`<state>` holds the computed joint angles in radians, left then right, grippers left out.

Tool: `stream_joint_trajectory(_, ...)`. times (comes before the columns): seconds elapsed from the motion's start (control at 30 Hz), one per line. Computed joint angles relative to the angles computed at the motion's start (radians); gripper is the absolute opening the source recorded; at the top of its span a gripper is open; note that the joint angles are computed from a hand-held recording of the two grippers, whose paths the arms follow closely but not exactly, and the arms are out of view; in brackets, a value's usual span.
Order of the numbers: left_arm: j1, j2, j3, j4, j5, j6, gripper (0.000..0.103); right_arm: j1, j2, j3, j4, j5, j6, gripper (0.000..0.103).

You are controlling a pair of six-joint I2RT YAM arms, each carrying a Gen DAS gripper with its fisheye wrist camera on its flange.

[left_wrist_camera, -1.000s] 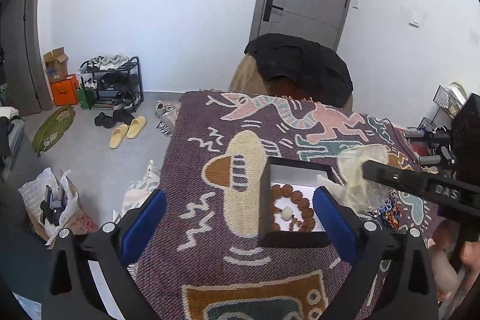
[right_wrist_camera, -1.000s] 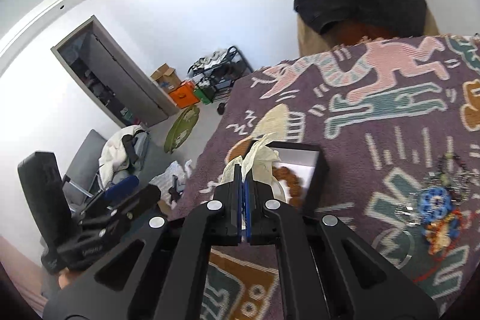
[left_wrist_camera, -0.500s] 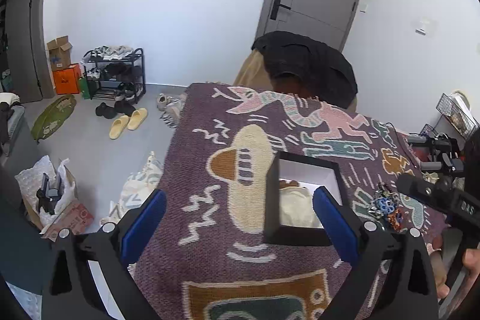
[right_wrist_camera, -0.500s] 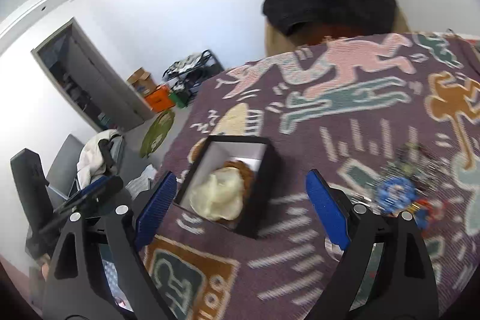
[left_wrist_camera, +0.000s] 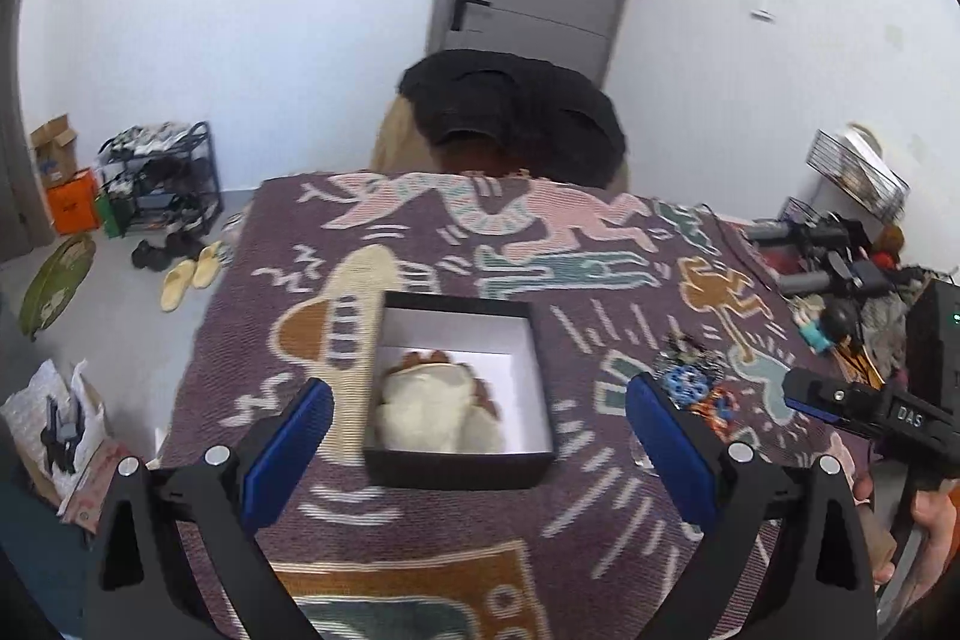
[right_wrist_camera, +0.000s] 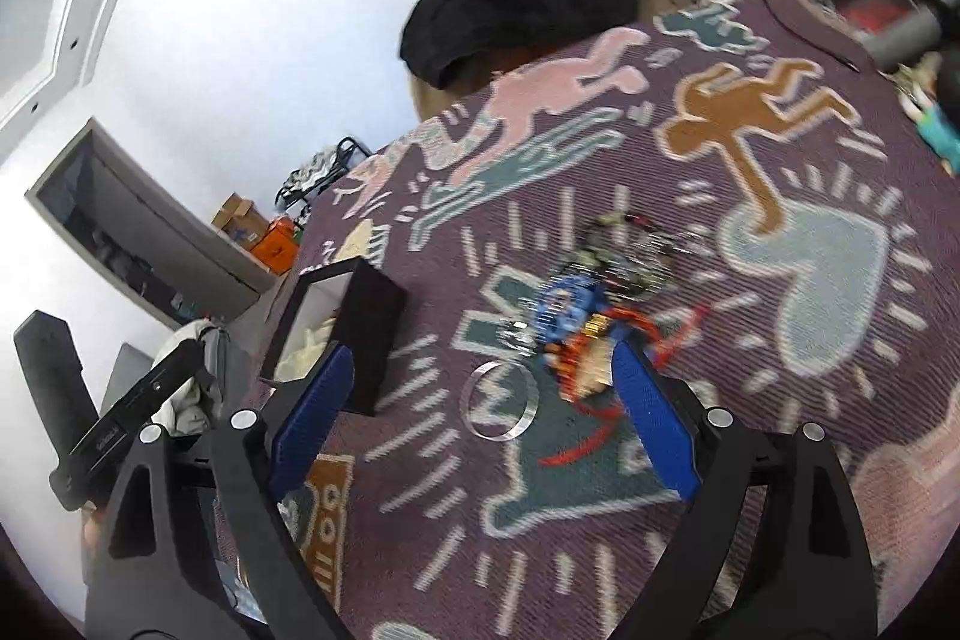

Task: Organize jewelry
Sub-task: 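Grasp the red string bracelet from the jewelry pile with the right tool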

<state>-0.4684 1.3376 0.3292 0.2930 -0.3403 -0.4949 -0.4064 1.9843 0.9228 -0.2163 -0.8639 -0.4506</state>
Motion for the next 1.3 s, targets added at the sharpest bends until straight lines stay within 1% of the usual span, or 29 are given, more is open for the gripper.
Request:
stream_joint_trajectory(0.1, -0.054, 0.070, 0.036, 0.030, -0.010, -0.009, 0.094, -0.045, 0.034, 0.034, -0.040, -0.002, -0.034, 0.087)
stream_joint_trajectory(0.17, -0.080, 0.115, 0.067, 0.035, -0.010, -0.010, 0.084, -0.061, 0.052, 0.051, -0.052, -0.003, -0.039, 0.087)
stream_joint_trajectory(0.23, -0.103, 0.171, 0.106, 0.038, -0.005, -0.008, 0.077, -0.080, 0.070, 0.068, -0.060, -0.008, -0.043, 0.079)
stream_joint_trajectory(0.27, -0.108, 0.191, 0.117, 0.042, 0.001, -0.010, 0.076, -0.088, 0.083, 0.081, -0.074, -0.008, -0.050, 0.072)
stream_joint_trajectory(0.3, -0.116, 0.215, 0.132, 0.049, 0.010, -0.012, 0.075, -0.094, 0.103, 0.102, -0.095, -0.002, -0.053, 0.069)
stream_joint_trajectory(0.33, -0.123, 0.236, 0.145, 0.054, 0.018, -0.015, 0.069, -0.098, 0.113, 0.111, -0.103, 0.003, -0.055, 0.067)
stream_joint_trajectory(0.37, -0.128, 0.252, 0.155, 0.058, 0.023, -0.015, 0.065, -0.101, 0.128, 0.124, -0.110, 0.010, -0.055, 0.062)
stream_joint_trajectory(0.4, -0.134, 0.274, 0.172, 0.058, 0.034, -0.012, 0.064, -0.103, 0.137, 0.130, -0.114, 0.015, -0.055, 0.058)
stream_joint_trajectory(0.53, -0.156, 0.357, 0.231, 0.056, 0.056, -0.009, 0.057, -0.100, 0.179, 0.164, -0.130, 0.039, -0.046, 0.052)
stream_joint_trajectory(0.6, -0.156, 0.400, 0.261, 0.047, 0.071, -0.012, 0.054, -0.090, 0.192, 0.173, -0.132, 0.056, -0.043, 0.047)
stream_joint_trajectory(0.67, -0.152, 0.452, 0.295, 0.043, 0.094, -0.020, 0.046, -0.076, 0.203, 0.178, -0.127, 0.077, -0.033, 0.042)
stream_joint_trajectory(0.7, -0.152, 0.472, 0.309, 0.042, 0.100, -0.022, 0.045, -0.066, 0.206, 0.176, -0.116, 0.091, -0.022, 0.039)
stream_joint_trajectory(0.73, -0.153, 0.498, 0.327, 0.039, 0.101, -0.024, 0.043, -0.056, 0.206, 0.169, -0.095, 0.106, -0.007, 0.038)
stream_joint_trajectory(0.83, -0.153, 0.556, 0.362, 0.047, 0.110, -0.028, 0.043, -0.018, 0.213, 0.152, -0.026, 0.163, 0.049, 0.036)
stream_joint_trajectory(0.9, -0.152, 0.591, 0.380, 0.056, 0.119, -0.033, 0.043, 0.007, 0.210, 0.130, 0.031, 0.204, 0.088, 0.033)
stream_joint_trajectory(1.1, -0.143, 0.648, 0.396, 0.086, 0.141, -0.043, 0.043, 0.086, 0.159, 0.016, 0.228, 0.355, 0.163, 0.033)
stream_joint_trajectory(1.23, -0.131, 0.672, 0.405, 0.094, 0.145, -0.051, 0.043, 0.127, 0.143, -0.024, 0.308, 0.428, 0.197, 0.032)
stream_joint_trajectory(1.3, -0.125, 0.678, 0.406, 0.098, 0.145, -0.054, 0.043, 0.148, 0.135, -0.046, 0.346, 0.476, 0.198, 0.016)
